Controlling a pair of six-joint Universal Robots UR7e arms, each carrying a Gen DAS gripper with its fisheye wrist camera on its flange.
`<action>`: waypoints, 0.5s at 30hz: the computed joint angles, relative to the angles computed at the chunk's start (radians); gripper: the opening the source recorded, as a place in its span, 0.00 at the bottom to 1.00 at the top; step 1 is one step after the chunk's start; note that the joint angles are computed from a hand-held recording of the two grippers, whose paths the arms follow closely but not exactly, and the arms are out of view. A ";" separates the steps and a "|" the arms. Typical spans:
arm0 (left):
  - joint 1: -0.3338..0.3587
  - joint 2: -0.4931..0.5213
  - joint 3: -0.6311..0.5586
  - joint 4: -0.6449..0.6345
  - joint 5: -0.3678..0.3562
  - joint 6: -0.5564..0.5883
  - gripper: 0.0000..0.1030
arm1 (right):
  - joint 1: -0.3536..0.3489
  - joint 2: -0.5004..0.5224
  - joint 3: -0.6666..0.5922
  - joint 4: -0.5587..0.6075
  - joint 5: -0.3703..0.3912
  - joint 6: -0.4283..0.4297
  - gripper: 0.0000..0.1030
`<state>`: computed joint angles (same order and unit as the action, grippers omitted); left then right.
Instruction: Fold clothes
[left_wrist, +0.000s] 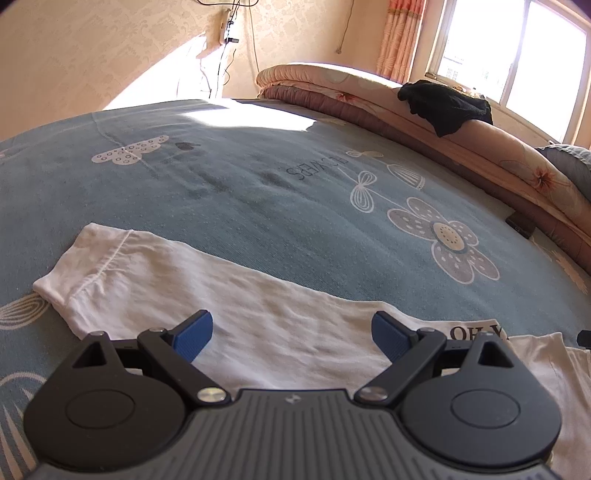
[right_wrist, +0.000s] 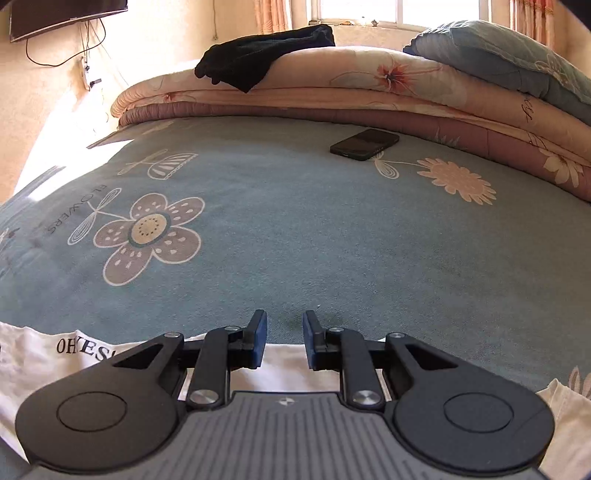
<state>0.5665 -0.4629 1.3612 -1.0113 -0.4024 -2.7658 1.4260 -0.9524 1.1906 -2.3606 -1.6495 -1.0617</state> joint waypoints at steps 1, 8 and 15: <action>0.000 0.003 -0.005 0.010 -0.001 -0.006 0.90 | 0.004 -0.007 0.005 0.030 -0.023 -0.001 0.23; 0.002 0.003 -0.008 0.014 -0.002 -0.003 0.90 | 0.022 0.050 0.025 -0.065 -0.086 0.020 0.25; 0.000 -0.001 -0.002 0.015 0.001 -0.016 0.90 | 0.027 0.028 0.009 -0.003 -0.036 0.094 0.25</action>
